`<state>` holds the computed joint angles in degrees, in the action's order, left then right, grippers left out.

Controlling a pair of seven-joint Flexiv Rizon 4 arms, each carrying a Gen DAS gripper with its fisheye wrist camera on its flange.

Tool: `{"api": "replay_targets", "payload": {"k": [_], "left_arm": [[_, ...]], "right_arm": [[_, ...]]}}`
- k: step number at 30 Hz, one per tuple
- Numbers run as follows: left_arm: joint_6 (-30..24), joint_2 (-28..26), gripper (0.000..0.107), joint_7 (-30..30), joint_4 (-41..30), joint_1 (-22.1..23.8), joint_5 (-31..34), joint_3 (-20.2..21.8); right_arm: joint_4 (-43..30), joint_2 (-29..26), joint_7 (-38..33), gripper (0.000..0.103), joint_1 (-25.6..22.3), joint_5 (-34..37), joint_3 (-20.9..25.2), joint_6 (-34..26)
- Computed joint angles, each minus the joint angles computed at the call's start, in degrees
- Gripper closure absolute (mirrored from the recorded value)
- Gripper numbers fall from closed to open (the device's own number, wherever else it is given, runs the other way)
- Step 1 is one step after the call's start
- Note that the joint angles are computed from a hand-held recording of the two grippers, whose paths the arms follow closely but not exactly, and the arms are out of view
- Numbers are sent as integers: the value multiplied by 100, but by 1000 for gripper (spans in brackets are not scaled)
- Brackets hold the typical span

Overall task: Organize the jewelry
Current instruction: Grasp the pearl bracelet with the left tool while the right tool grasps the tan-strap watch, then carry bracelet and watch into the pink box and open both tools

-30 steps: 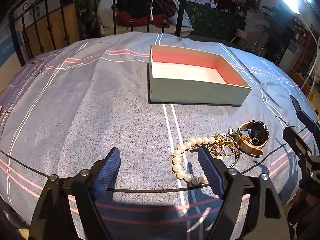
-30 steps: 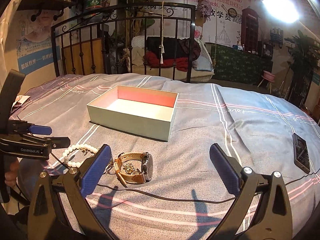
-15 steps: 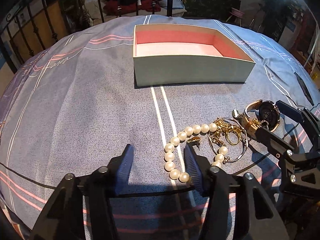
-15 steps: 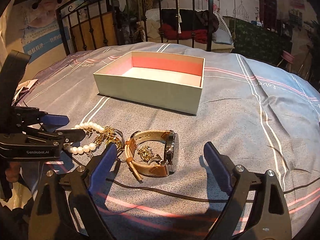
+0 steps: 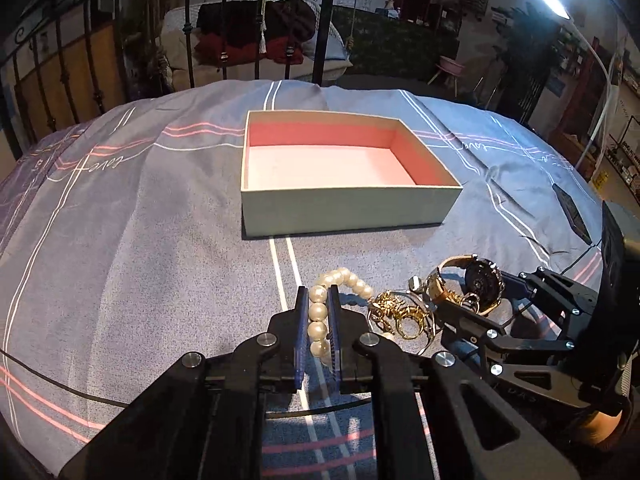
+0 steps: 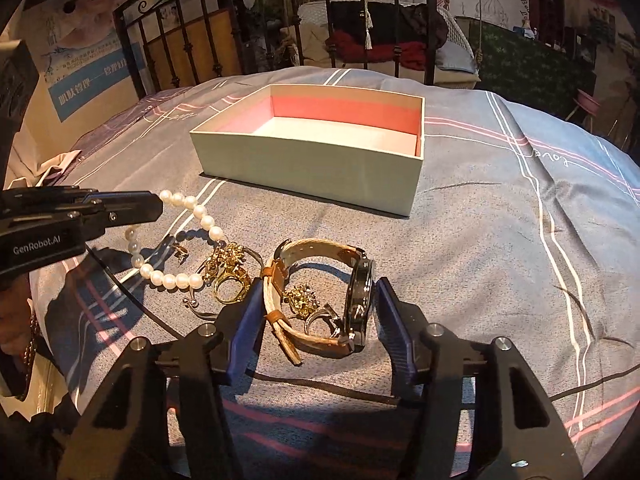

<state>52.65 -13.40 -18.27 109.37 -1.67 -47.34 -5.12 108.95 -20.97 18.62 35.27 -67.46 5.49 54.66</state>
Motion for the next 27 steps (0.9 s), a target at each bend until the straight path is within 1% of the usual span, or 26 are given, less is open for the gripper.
{"api": "replay_targets", "payload": {"k": [8,10,16,21,27], "left_arm": [[-47,127,98,205,-83,-80,-462,-79],[-37,157,98,252,-93,-113,-568,-79],[-3,178,98,302,-141,-178,-644,-52],[-124,173,98,264,-227,-184,-659,-44],[-111,134,98,235,-330,-212,-689,-76]], "right_arm": [[11,154,122,48,-14,-229,11,-143],[43,194,253,48,-29,-369,4,-177],[111,272,610,48,-134,-710,21,-126],[51,312,556,48,-227,-844,62,-93],[-4,329,537,48,-281,-964,65,-79]]}}
